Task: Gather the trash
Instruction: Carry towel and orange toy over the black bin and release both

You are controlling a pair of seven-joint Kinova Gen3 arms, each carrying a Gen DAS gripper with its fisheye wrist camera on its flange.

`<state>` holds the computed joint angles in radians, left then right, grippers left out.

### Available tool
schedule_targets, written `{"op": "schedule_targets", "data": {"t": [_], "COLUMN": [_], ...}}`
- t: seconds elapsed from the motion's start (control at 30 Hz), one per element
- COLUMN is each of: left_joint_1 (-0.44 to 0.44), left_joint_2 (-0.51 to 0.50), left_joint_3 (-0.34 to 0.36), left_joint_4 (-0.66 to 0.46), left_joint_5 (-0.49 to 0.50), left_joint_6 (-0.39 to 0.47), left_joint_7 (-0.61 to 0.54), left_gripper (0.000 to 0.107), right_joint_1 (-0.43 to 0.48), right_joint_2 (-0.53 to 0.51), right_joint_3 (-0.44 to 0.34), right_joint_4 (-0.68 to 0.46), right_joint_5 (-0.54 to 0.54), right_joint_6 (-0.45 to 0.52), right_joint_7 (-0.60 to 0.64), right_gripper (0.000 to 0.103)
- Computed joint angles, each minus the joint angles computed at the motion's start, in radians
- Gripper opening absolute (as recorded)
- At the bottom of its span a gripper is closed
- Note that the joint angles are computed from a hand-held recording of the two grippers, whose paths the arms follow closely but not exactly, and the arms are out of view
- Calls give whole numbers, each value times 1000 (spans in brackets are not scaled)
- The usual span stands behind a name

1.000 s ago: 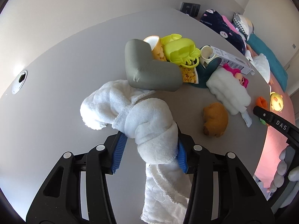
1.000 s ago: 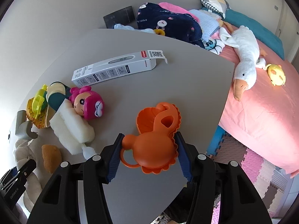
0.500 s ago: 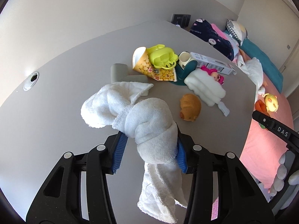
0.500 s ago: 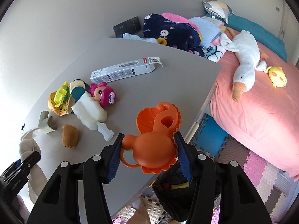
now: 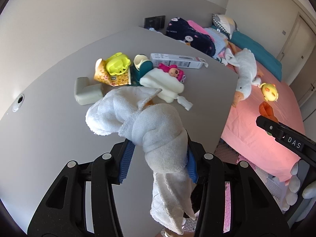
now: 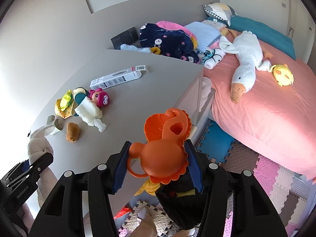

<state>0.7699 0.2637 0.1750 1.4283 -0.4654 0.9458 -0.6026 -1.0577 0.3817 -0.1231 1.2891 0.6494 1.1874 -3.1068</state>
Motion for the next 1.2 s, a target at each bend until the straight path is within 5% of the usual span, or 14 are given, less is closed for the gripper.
{"op": "schedule_targets", "data": {"t": [0.6, 1.2], "left_joint_1": [127, 184], "left_joint_2": [119, 224], "left_joint_3": [9, -2], "left_joint_4": [-174, -345], "left_joint_5": [43, 161], "left_joint_6": [9, 43], "left_joint_7": [-145, -394], "left_gripper": [46, 46], "right_joint_1": [-7, 12], "right_joint_2": [-179, -251], "right_joint_3": [-117, -212], "right_joint_4": [219, 291], "right_joint_5": [73, 77], "right_joint_6": [134, 257], "right_joint_7": [-243, -388], "right_gripper": [56, 56]}}
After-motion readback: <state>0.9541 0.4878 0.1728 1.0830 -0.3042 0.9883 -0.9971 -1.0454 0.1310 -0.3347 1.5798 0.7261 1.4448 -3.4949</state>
